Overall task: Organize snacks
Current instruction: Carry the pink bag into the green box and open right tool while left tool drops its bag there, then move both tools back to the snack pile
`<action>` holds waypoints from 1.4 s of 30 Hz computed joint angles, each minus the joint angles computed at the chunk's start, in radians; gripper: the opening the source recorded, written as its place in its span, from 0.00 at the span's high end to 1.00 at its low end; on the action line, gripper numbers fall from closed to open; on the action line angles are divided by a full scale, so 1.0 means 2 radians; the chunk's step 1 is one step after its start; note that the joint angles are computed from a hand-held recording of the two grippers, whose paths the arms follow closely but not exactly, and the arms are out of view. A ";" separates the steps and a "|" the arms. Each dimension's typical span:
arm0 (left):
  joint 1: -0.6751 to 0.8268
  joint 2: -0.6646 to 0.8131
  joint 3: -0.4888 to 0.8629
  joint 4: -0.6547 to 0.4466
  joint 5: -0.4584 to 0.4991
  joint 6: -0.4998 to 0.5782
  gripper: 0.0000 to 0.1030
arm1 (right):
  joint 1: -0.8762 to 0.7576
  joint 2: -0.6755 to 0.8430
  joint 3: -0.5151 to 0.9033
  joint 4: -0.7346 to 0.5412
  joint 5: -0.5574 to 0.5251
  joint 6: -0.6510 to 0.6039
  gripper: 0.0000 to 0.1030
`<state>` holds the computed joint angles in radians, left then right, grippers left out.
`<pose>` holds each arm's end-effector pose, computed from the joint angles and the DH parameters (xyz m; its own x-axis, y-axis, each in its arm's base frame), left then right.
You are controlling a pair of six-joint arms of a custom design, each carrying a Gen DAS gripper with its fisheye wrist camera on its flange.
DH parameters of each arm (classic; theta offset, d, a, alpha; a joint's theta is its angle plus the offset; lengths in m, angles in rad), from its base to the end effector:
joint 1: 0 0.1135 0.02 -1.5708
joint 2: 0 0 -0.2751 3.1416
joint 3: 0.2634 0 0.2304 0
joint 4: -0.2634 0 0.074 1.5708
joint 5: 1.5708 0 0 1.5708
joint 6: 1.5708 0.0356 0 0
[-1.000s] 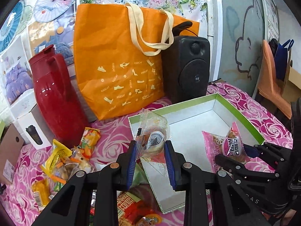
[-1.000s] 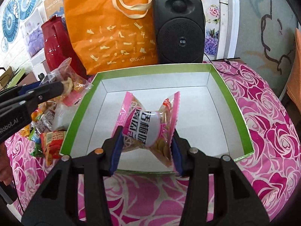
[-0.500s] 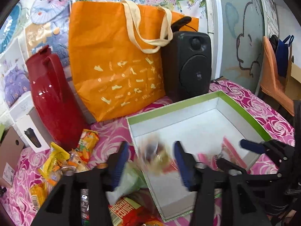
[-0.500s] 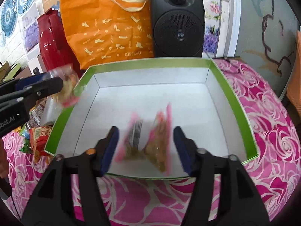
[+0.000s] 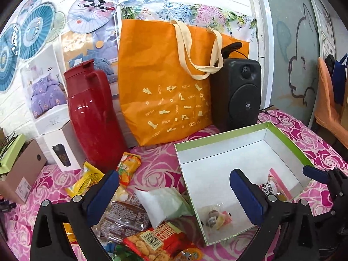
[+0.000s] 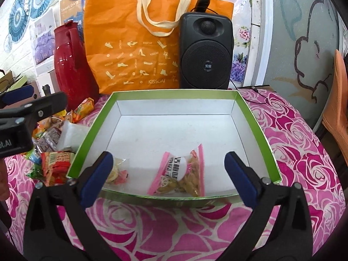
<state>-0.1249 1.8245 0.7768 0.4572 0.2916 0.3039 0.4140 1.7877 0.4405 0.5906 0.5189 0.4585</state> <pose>0.3380 -0.0528 0.1569 -0.4205 0.3417 -0.8405 0.5053 0.8576 0.0958 0.2482 0.0898 0.1065 -0.5720 0.1685 -0.8027 0.2610 0.9652 0.0166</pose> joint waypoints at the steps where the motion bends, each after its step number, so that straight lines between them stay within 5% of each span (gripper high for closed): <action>1: 0.003 -0.005 -0.003 -0.001 0.003 0.001 0.00 | 0.007 -0.005 0.001 -0.006 0.005 0.005 0.01; 19: 0.123 -0.079 -0.040 -0.070 0.080 0.044 0.00 | 0.157 -0.032 0.046 -0.114 0.093 0.095 0.01; 30: 0.238 0.028 -0.009 -0.083 0.086 0.134 0.00 | 0.187 0.098 0.118 -0.096 -0.010 0.135 0.01; 37: 0.267 0.097 0.057 -0.122 0.075 0.131 0.00 | 0.167 0.173 0.228 -0.147 -0.051 0.149 0.07; 40: 0.269 0.107 0.068 -0.122 0.072 0.124 0.00 | 0.153 0.200 0.275 -0.181 -0.059 0.162 0.20; 41: 0.270 0.109 0.069 -0.121 0.072 0.125 0.00 | 0.148 0.209 0.288 -0.196 -0.063 0.166 0.41; 42: 0.269 0.111 0.071 -0.121 0.071 0.125 0.00 | 0.144 0.213 0.289 -0.196 -0.072 0.168 0.75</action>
<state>0.4135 2.0464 0.9198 0.2158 0.4346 0.5538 0.7010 2.2131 1.0190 0.1980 0.3740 0.7943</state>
